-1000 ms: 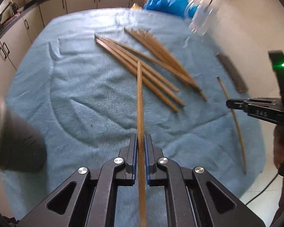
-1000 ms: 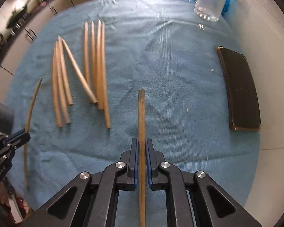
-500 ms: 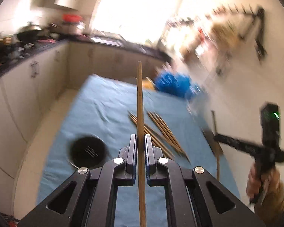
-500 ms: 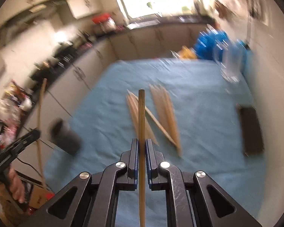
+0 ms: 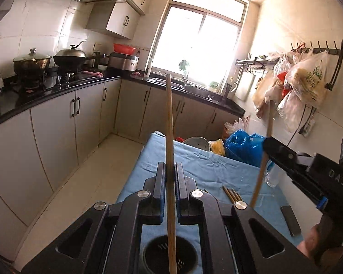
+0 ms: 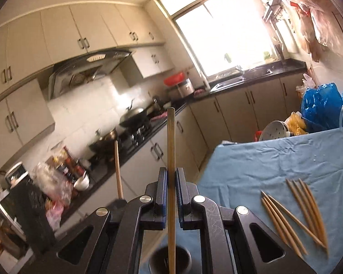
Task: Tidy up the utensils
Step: 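Carry both chopsticks upright to the grey holder cup and lower them in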
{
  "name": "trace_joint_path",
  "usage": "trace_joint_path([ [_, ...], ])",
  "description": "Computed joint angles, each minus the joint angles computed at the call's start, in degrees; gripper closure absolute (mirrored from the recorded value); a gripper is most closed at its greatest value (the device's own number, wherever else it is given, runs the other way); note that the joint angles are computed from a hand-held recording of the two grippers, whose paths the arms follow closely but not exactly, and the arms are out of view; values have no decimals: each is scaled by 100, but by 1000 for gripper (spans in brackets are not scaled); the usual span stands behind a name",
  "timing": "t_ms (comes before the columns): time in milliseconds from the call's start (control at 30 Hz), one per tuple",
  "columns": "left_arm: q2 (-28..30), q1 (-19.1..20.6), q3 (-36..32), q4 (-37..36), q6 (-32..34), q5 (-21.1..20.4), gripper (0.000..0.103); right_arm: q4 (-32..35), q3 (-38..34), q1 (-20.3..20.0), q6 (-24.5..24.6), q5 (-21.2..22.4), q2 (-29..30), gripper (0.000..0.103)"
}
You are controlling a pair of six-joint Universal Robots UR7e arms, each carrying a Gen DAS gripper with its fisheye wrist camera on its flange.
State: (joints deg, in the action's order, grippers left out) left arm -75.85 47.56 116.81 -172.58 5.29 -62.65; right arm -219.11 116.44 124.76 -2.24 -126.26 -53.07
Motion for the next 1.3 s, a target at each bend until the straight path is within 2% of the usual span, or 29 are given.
trace_joint_path([
  [100, 264, 158, -91, -156, 42, -121, 96, -294, -300, -120, -218, -93, 384, 95],
  [333, 511, 451, -22, -270, 115, -196, 96, -237, -212, -405, -430, -90, 548, 95],
  [667, 442, 393, 382, -529, 148, 121, 96, -238, 92, -452, -587, -244, 682, 93],
  [733, 377, 351, 436, -473, 73, 187, 96, -202, 133, -440, -565, -262, 648, 89],
  [800, 299, 300, 511, -460, 29, 283, 95, -151, 177, -433, -470, -242, 590, 68],
  [867, 198, 228, 599, -447, -1, 391, 94, -177, 235, -421, -407, -263, 539, 64],
  [1033, -140, -46, 871, -419, -125, 898, 80, -262, 465, -348, -210, -315, 297, 64],
  [1133, -427, -321, 1134, -415, -197, 1307, 73, -363, 666, -268, -124, -403, 122, 60],
  [1200, -619, -554, 1337, -379, -268, 1599, 64, -427, 828, -207, -113, -496, 17, 55],
  [1300, -877, -942, 1686, -408, -361, 2035, 56, -593, 1168, -88, -90, -762, -115, 51],
])
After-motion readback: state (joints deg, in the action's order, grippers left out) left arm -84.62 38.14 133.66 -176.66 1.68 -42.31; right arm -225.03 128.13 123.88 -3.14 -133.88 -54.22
